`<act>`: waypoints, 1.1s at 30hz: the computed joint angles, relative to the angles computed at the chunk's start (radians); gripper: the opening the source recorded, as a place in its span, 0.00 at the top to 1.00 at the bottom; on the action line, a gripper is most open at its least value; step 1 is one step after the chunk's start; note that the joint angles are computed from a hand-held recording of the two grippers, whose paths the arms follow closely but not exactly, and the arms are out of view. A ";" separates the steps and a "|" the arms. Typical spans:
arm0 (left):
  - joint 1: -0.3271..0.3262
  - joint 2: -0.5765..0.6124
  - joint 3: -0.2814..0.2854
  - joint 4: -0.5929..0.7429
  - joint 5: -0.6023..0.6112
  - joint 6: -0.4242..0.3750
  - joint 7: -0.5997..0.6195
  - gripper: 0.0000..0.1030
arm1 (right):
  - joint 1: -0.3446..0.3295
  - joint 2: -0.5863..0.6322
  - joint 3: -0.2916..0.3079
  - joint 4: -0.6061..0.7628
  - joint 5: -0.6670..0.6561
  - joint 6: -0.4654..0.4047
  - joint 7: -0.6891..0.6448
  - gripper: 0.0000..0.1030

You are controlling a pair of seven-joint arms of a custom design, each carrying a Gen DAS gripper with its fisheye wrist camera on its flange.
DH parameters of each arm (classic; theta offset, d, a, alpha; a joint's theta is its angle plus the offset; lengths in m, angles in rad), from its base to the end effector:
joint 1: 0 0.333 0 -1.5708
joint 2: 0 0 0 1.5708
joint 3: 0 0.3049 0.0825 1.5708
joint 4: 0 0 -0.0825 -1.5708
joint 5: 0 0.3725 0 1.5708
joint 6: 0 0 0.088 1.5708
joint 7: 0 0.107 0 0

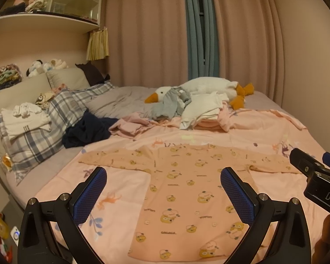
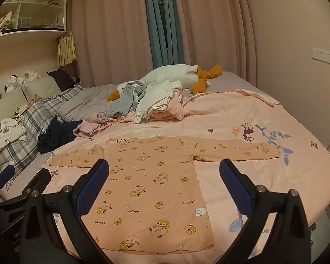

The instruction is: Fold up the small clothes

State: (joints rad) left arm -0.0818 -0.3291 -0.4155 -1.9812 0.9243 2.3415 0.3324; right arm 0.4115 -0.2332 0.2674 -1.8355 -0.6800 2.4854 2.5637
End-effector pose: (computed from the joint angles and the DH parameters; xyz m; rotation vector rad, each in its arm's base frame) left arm 0.4323 -0.2588 0.6654 -1.6666 1.2776 -0.7731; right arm 0.3956 0.3480 0.7134 -1.5821 1.4816 -0.7639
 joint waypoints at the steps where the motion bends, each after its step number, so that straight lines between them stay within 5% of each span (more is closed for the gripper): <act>1: 0.000 0.003 -0.002 0.003 0.001 -0.003 0.002 0.00 | 0.001 0.000 -0.001 0.000 0.003 -0.001 -0.004 0.02; 33: -0.018 0.008 -0.005 0.023 0.043 -0.032 -0.014 0.00 | -0.010 -0.008 -0.005 0.001 0.025 0.007 -0.020 0.02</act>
State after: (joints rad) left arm -0.0993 -0.3216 -0.4209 -1.9584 0.9670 2.3095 0.3181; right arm 0.4015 -0.2414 0.2625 -1.8346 -0.6555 2.4925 2.5441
